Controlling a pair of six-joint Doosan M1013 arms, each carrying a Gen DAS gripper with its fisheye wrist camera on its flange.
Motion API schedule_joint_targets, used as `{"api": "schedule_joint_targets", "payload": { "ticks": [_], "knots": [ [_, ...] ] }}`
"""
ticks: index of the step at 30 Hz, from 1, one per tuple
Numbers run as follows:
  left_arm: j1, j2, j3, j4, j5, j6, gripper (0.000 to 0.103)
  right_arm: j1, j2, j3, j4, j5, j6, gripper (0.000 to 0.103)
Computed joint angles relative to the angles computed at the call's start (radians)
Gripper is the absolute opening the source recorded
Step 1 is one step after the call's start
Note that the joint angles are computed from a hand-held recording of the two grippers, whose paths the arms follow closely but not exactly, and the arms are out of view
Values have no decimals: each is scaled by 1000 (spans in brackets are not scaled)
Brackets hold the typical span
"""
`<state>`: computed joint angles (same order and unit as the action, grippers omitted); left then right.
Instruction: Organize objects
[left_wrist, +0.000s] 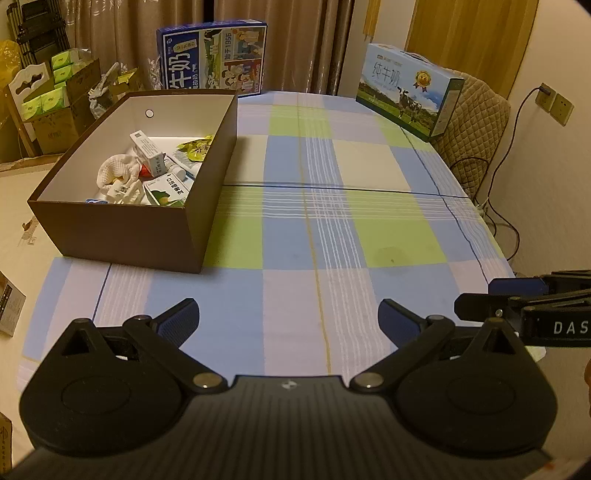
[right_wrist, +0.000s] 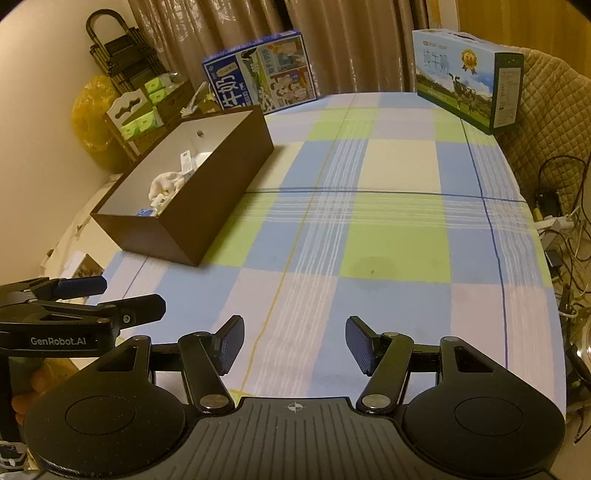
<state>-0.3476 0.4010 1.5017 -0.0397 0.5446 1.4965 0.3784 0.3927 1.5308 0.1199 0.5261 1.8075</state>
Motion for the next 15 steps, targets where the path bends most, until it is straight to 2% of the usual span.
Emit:
{"api": "schedule_joint_targets", "payload": {
  "ticks": [15],
  "knots": [
    [-7, -6, 11, 10, -8, -6, 102, -4, -1, 1, 4, 5, -3, 58]
  ]
}}
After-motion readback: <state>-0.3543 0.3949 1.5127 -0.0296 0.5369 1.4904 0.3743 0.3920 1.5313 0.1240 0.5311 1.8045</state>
